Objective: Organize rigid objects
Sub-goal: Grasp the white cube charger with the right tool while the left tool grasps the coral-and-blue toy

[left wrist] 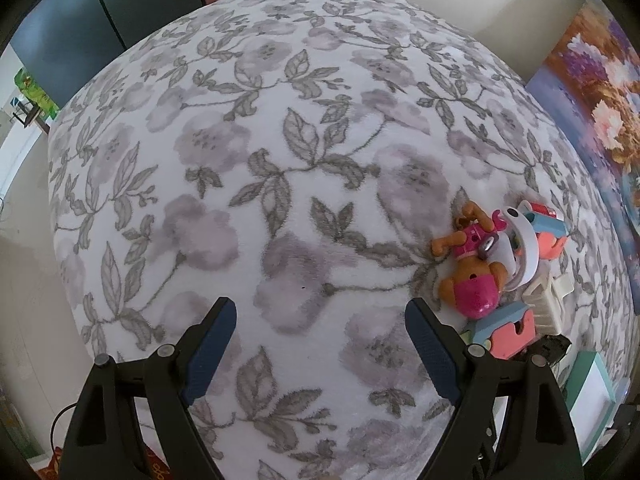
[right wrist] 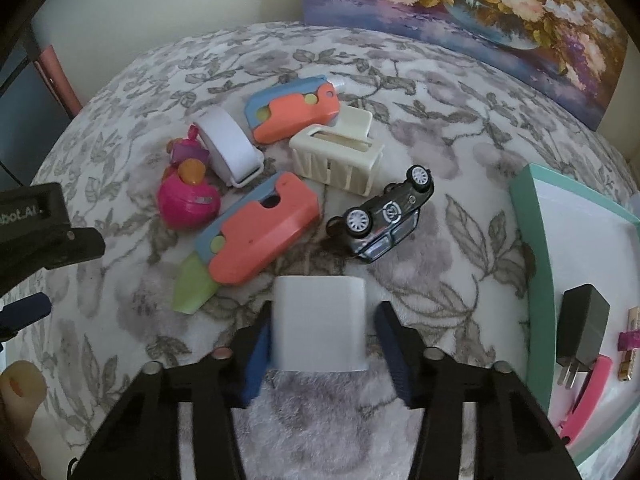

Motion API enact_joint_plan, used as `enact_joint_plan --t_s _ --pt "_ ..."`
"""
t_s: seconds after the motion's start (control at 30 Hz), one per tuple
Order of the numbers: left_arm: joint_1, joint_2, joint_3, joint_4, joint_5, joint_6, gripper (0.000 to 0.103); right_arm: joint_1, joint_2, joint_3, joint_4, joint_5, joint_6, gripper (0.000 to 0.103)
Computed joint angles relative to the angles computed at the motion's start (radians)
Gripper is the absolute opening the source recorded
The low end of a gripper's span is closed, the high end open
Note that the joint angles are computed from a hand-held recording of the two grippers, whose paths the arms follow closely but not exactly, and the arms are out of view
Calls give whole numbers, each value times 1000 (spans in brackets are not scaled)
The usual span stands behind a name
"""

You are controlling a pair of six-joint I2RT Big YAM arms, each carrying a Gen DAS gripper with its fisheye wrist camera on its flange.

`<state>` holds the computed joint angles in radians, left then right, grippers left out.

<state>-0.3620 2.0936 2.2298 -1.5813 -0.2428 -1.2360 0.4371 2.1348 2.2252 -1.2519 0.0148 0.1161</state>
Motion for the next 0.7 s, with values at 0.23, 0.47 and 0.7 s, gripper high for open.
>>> enact_joint_plan --t_s 0.23,0.47,0.7 --pt "-8 3 7 17 7 46 87 -28 -2 -1 -8 -42 18 45" --pt "-25 66 99 28 29 153 87 -73 -4 3 -35 -51 57 45" --pt "-52 174 270 24 24 286 87 -117 -10 1 -55 -67 81 45"
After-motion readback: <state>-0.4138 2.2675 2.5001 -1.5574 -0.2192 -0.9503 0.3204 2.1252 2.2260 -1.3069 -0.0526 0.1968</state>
